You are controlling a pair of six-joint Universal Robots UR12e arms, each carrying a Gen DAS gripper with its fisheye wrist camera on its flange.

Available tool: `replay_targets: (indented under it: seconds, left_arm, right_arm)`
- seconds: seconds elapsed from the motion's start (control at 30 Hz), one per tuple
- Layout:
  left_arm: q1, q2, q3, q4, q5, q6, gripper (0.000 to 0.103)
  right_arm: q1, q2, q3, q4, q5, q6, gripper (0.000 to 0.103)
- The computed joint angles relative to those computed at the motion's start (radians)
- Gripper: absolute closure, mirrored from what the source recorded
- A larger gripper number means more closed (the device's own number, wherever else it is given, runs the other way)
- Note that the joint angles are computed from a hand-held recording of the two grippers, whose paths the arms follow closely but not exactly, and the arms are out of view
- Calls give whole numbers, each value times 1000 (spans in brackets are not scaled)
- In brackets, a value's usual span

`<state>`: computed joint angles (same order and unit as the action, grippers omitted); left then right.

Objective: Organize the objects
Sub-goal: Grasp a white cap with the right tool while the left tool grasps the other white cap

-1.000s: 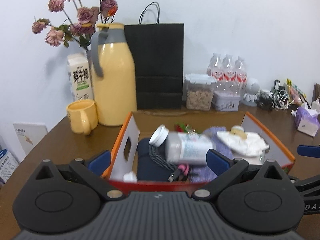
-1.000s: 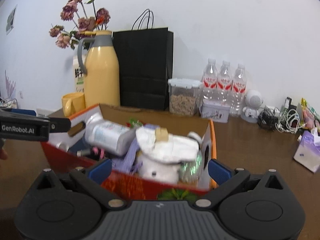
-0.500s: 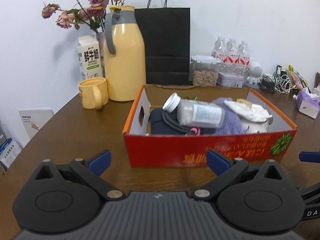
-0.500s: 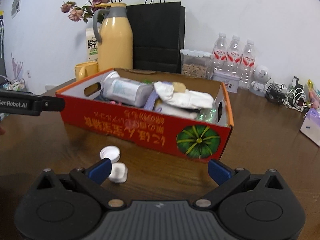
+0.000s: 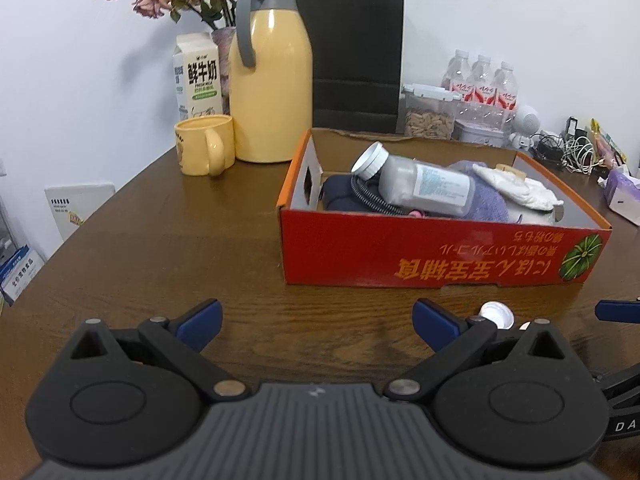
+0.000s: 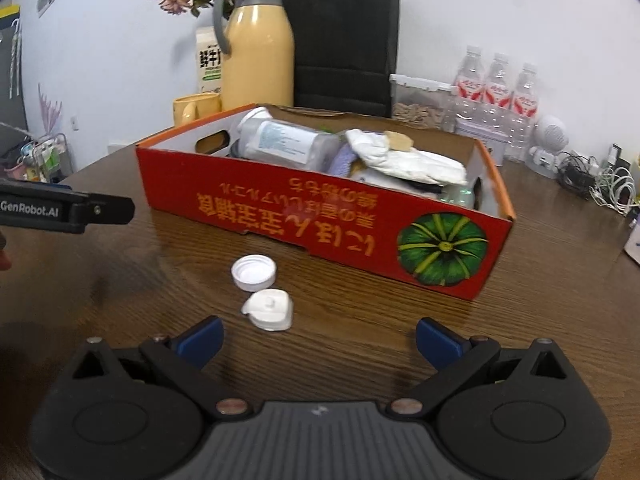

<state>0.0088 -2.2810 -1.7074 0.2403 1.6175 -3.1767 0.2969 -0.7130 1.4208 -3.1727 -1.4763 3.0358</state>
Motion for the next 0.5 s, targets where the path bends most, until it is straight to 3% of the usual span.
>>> replay_targets:
  seconds: [0.23, 0.3, 0.37, 0.43, 0.5]
  left_arm:
    - [8, -3, -2, -14, -16, -12, 0]
    - [8, -4, -1, -15, -17, -13, 0]
    - [8, -5, 0, -16, -18, -12, 0]
    - [7, -5, 0, -17, -20, -11, 0]
    - [6, -5, 1, -18, -19, -10, 0]
  right_arm:
    - [4, 16, -35, 41, 43, 7, 34]
    - [5, 20, -40, 37, 49, 13, 36]
    - [5, 22, -40, 26, 59, 10, 47]
    - [4, 23, -39, 17, 67, 9, 66]
    - [2, 24, -38, 9, 73, 16, 70]
